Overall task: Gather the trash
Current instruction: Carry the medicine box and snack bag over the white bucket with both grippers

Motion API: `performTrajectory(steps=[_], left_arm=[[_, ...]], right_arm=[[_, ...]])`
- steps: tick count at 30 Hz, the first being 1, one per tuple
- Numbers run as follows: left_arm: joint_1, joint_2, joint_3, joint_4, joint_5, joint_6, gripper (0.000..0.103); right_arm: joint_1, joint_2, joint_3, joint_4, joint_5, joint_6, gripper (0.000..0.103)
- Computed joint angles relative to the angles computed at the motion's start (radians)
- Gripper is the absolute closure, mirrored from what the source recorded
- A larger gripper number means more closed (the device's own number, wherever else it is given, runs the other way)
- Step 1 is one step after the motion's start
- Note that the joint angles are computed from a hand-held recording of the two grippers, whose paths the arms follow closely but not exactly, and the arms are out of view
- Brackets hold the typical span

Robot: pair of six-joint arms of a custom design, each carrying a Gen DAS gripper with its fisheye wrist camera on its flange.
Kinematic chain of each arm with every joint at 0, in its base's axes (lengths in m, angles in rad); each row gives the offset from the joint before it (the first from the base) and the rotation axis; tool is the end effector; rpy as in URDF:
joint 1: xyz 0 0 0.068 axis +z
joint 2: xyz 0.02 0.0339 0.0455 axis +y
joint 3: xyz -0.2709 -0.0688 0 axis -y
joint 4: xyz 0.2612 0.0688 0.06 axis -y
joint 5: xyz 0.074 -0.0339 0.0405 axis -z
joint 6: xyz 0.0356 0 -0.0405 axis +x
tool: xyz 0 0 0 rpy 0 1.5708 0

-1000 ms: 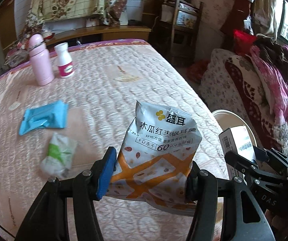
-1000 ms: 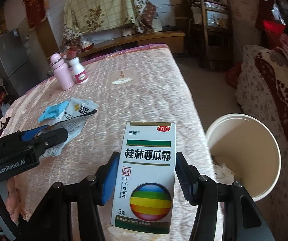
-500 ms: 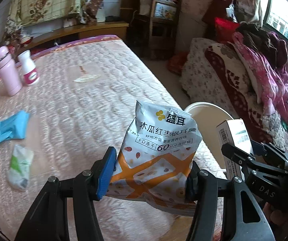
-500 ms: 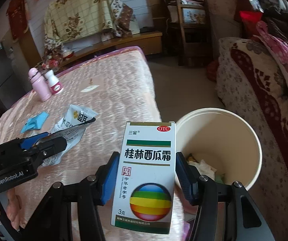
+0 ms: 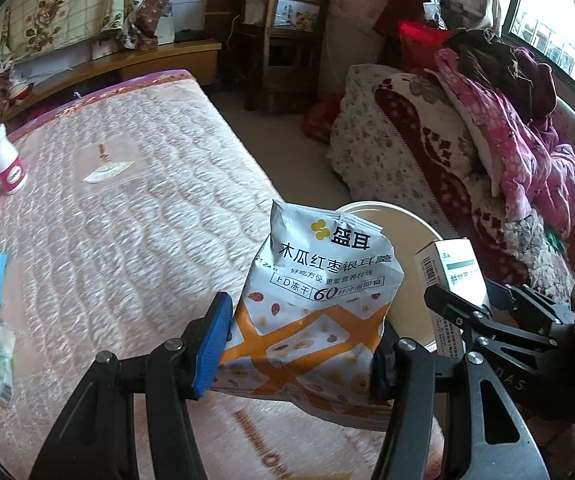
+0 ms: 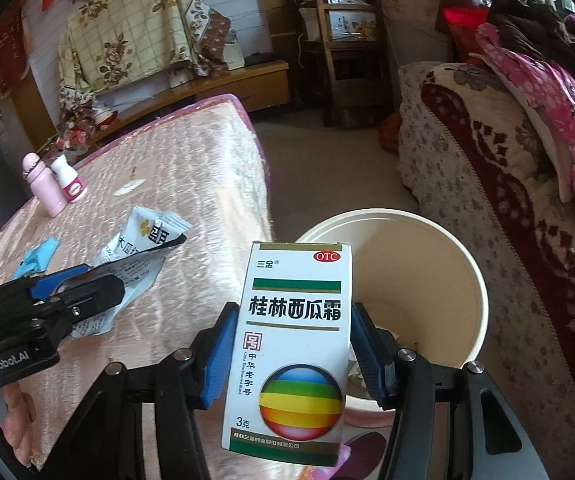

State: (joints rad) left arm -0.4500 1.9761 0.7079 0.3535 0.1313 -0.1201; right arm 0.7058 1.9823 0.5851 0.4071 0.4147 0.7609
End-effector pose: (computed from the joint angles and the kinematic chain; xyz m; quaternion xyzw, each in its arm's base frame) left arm 0.2939 -0.1471 0.0444 0.1760 0.9283 -0.1500 0.2911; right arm 0.2308 0.1779 0.0258 0.0847 0.9356 0.0410 0.3402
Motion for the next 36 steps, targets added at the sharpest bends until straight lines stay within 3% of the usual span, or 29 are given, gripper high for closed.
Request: performTrajectory(steps=[25, 36], left_arm=[[-0.138, 0.21, 0.309, -0.148, -0.012, -0.056, 0.042], [-0.131, 0.262, 0.38, -0.19, 0.021, -0.046, 0.042]], right_arm=[[-0.242, 0.114, -0.048, 0.15, -0.083, -0.074, 0.045], [-0.288, 0.149, -0.041, 0.173, -0.081, -0.079, 0.044]])
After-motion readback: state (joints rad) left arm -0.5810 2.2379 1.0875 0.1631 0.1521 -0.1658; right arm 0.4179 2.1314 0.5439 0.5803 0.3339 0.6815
